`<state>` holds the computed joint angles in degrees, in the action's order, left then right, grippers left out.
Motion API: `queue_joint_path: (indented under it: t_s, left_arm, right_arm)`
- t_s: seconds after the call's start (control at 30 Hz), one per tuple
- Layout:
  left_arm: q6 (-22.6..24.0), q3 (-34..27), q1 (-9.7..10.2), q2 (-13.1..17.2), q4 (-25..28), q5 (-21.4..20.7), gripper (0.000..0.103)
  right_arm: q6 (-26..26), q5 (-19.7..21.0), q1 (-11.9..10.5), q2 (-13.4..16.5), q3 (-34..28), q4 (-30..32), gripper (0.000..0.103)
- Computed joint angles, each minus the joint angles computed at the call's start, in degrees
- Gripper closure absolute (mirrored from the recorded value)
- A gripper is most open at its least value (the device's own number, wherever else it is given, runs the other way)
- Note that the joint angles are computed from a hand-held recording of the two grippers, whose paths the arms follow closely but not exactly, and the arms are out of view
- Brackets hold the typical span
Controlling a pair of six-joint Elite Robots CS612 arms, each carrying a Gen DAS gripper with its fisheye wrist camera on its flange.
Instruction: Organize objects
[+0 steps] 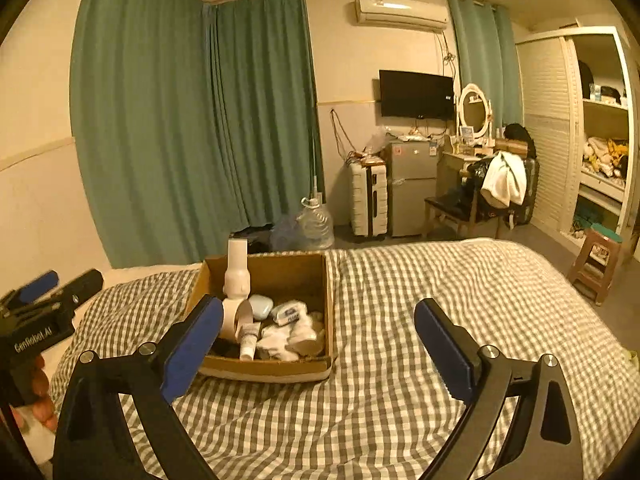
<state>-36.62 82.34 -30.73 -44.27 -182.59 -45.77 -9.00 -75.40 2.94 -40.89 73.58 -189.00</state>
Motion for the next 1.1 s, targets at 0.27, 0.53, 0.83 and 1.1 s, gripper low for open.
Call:
queue_joint_path:
  t_s: [0.27, 0.53, 0.83, 1.1]
  left_arm:
    - [3.7, -0.9, -1.50, 3.4, -2.7, 5.5, 0.000]
    - [2.1, -0.6, -1.40, 4.3, 0.7, 5.3, 0.000]
    - [2.4, -0.7, -1.13, 4.4, 1.0, 4.6, 0.000]
    - [2.3, -1.0, -1.24, 4.6, 2.6, 4.4, 0.000]
  right_arm:
    - [-1.8, -2.5, 0.3, 3.5, -1.8, -1.5, 0.006]
    - [-2.9, -2.8, 0.2, 5.0, -2.2, -2.6, 0.006]
    - [-3.6, -3.7, 0.5, 5.4, -2.0, -3.5, 0.006]
    - [-4.1, -3.7, 0.5, 5.2, -1.5, -3.6, 0.006]
